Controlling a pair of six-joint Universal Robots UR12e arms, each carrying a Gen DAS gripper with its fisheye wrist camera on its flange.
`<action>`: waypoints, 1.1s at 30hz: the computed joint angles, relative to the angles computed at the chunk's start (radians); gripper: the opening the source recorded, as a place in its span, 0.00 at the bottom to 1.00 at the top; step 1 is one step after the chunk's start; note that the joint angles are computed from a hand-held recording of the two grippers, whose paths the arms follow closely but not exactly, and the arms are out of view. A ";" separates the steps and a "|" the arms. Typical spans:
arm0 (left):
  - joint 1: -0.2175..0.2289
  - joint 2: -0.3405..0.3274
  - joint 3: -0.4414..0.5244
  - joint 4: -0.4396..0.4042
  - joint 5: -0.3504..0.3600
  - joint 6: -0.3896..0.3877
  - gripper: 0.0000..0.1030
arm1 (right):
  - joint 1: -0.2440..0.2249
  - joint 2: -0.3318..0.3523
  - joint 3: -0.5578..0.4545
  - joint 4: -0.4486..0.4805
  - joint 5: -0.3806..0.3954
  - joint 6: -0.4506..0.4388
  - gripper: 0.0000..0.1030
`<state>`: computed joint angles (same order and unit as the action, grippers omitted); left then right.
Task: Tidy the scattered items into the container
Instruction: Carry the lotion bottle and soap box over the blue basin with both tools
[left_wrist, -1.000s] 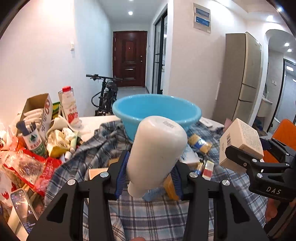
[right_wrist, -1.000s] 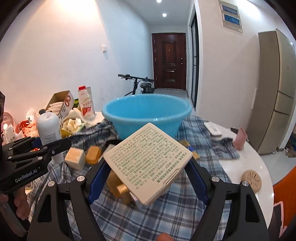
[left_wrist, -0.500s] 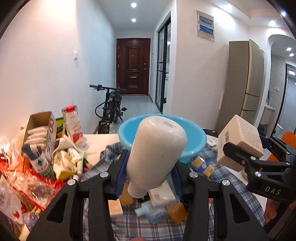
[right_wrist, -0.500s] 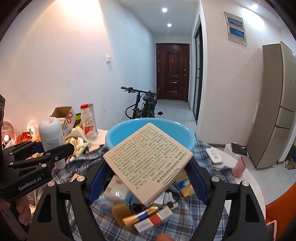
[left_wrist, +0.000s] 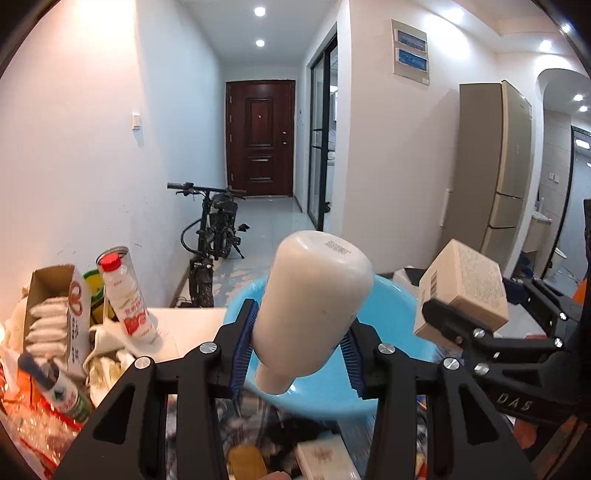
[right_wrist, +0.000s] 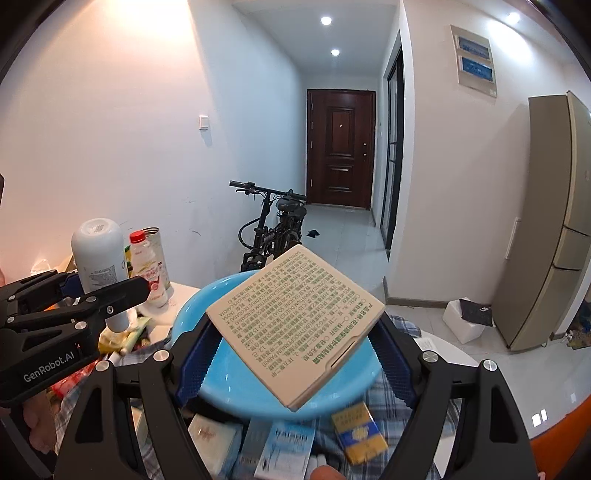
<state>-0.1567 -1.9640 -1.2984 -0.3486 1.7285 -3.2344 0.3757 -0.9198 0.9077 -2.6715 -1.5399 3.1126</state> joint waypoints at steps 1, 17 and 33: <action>0.000 -0.010 0.011 0.003 0.010 -0.002 0.40 | -0.001 0.017 -0.024 0.012 0.004 0.000 0.79; 0.012 -0.085 0.088 -0.104 -0.005 -0.038 0.40 | -0.009 0.118 -0.153 0.097 0.015 0.018 0.79; -0.006 -0.106 0.108 -0.104 0.049 0.011 0.41 | -0.013 0.149 -0.205 0.155 0.002 0.038 0.79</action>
